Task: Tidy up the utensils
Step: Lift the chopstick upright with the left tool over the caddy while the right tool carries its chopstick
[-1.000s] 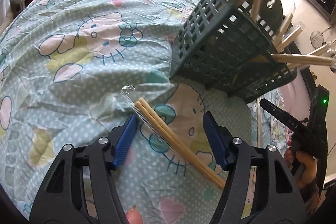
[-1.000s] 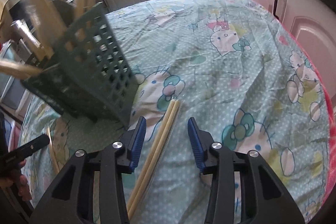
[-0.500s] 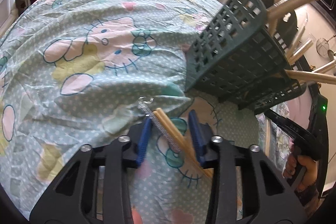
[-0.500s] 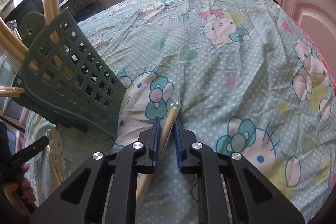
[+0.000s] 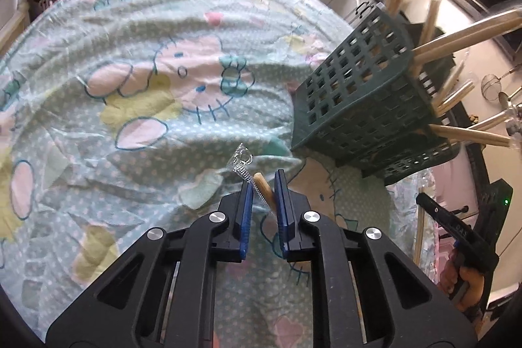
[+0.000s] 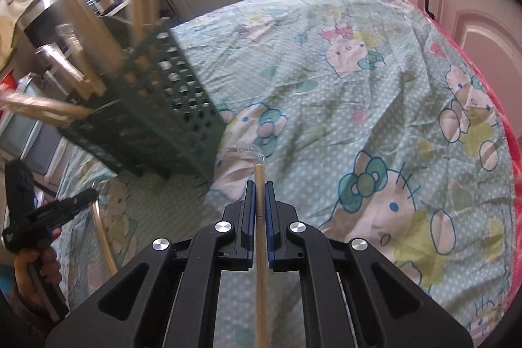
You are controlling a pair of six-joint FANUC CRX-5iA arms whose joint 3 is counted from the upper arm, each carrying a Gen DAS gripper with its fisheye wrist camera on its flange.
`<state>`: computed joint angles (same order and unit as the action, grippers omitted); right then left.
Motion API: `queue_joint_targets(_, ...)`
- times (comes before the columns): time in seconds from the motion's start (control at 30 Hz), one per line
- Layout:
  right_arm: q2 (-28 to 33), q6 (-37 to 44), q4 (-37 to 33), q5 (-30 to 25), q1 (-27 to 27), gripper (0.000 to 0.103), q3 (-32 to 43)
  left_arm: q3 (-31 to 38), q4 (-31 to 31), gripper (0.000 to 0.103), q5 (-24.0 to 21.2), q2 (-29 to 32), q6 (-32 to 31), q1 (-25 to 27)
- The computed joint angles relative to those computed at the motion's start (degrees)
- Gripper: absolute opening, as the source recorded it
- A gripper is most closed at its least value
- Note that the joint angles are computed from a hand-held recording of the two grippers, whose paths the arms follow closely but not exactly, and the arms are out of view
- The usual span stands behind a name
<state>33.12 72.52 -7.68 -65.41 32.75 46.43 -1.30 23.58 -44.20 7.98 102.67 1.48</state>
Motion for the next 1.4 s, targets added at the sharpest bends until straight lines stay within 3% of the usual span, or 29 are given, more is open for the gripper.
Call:
queue_joint_targets(0.63,-9.0,10.2,-6.0,5.6,4.0,0.006,-4.2,2.4,-3.6,0.004,5.9,-7.4,-7.0,-5.1)
queue_joint_targets(1.07,-13.2,14.0,-3.0,13.2,7.3,0.006,-6.8,4.0,-4.1,0.003,8.2,-9.2,-9.5,-6.5)
queue_joint_targets(1.4,-14.2,15.7,-3.8,17.0,7.5,0.006,-4.9,8.2,-8.5,0.003,10.1,-9.2,-8.0,-7.6)
